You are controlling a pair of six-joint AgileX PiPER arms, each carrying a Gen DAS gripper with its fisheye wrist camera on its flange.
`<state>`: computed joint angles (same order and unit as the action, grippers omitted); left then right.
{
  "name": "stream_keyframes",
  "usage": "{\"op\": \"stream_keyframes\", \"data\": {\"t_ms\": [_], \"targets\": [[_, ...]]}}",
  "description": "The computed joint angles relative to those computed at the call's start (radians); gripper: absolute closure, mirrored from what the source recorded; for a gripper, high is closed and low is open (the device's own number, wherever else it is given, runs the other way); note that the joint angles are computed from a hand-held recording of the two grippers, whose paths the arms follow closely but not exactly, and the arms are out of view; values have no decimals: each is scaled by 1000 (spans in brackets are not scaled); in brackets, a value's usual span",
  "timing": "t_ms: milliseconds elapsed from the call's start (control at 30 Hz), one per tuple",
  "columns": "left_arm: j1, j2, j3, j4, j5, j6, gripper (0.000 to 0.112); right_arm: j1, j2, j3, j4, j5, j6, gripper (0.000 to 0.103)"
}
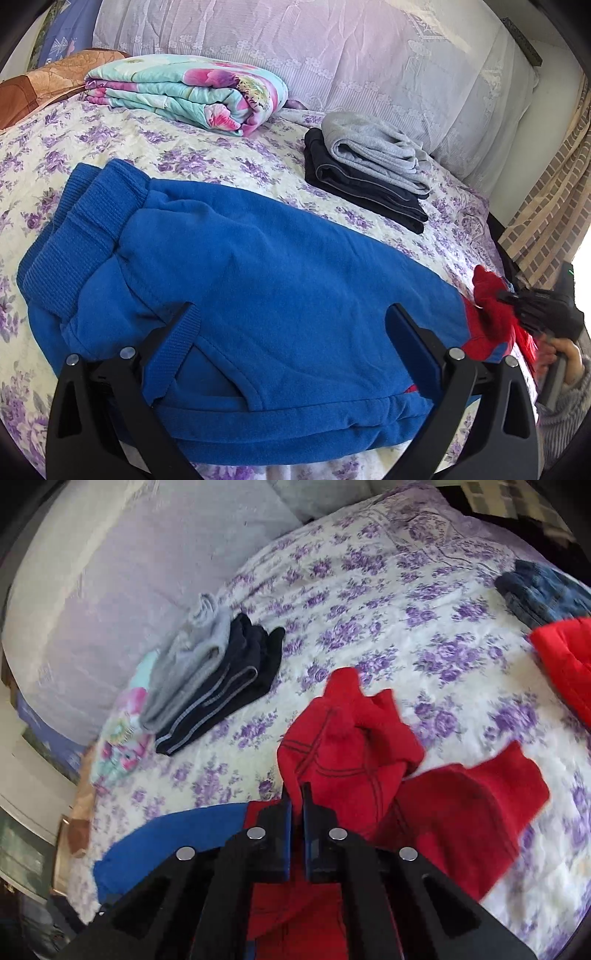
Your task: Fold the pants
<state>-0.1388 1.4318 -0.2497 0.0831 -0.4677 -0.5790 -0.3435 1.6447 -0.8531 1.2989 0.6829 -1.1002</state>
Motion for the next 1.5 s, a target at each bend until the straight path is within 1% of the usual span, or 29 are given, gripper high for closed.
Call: {"op": "stream_keyframes", "data": {"t_ms": [33,67,133,200,300,367,467,533,567,600,633,667,700,733,767,800,833,867,900,933,967,1000,1067,1133,1200,1267,1433,1467,1500], "targets": [[-3,-2,1,-7,1,6,14,-91,-28,58,67,87,-74,98],[-3,-2,1,-7,1,6,14,-170,-42,102,96,158,-116,98],[-11,-3,0,-31,8,27,14,-332,-35,190,115,270,-191,98],[-19,-3,-4,-60,15,54,14,-430,-6,235,87,302,-232,94],[-53,-1,-8,-152,26,127,14,-549,57,257,39,351,-256,94],[-69,0,-12,-201,32,168,14,-592,43,269,45,390,-284,94],[-79,1,-17,-240,39,205,14,-600,-38,282,98,440,-331,92],[-90,2,-18,-266,39,224,14,-546,-56,255,126,463,-317,80],[-90,3,-19,-271,39,228,14,-515,-45,232,137,466,-304,65],[-91,2,-18,-270,39,226,14,-472,-25,211,154,463,-300,56],[-91,2,-18,-267,38,223,14,-437,0,187,163,446,-295,53],[-91,2,-18,-267,38,223,14,-380,50,149,164,395,-281,50],[-91,2,-18,-267,38,223,14,-350,89,121,153,347,-251,51],[-91,1,-18,-265,39,222,14,-330,166,81,140,303,-195,55],[-91,1,-18,-265,39,222,14,-326,230,51,134,299,-168,73],[-88,1,-19,-261,40,219,14,-338,263,43,141,300,-181,87],[-90,1,-19,-265,41,222,14,-348,264,42,133,305,-182,87],[-91,0,-19,-270,42,226,14,-376,257,51,127,340,-186,84],[-92,1,-21,-276,44,233,14,-410,237,70,125,375,-188,71],[-92,-1,-19,-271,42,227,14,-445,217,88,123,416,-200,62],[-90,-1,-18,-265,41,221,14,-492,183,113,112,460,-223,43],[-86,-1,-18,-254,40,212,14,-526,151,131,96,474,-237,34],[-86,2,-20,-252,39,210,14,-573,111,150,50,458,-233,32],[-87,7,-23,-256,39,214,14,-589,146,135,7,455,-187,32],[-85,5,-21,-248,37,206,14,-583,178,116,17,439,-175,32],[-85,6,-22,-249,38,208,14,-554,176,112,38,414,-169,32],[-83,8,-22,-243,35,202,14,-429,222,33,72,325,-97,32],[-85,7,-22,-251,37,209,14,-410,232,16,81,311,-88,33],[-86,7,-23,-252,37,211,14,-398,243,4,90,304,-87,37]]}}
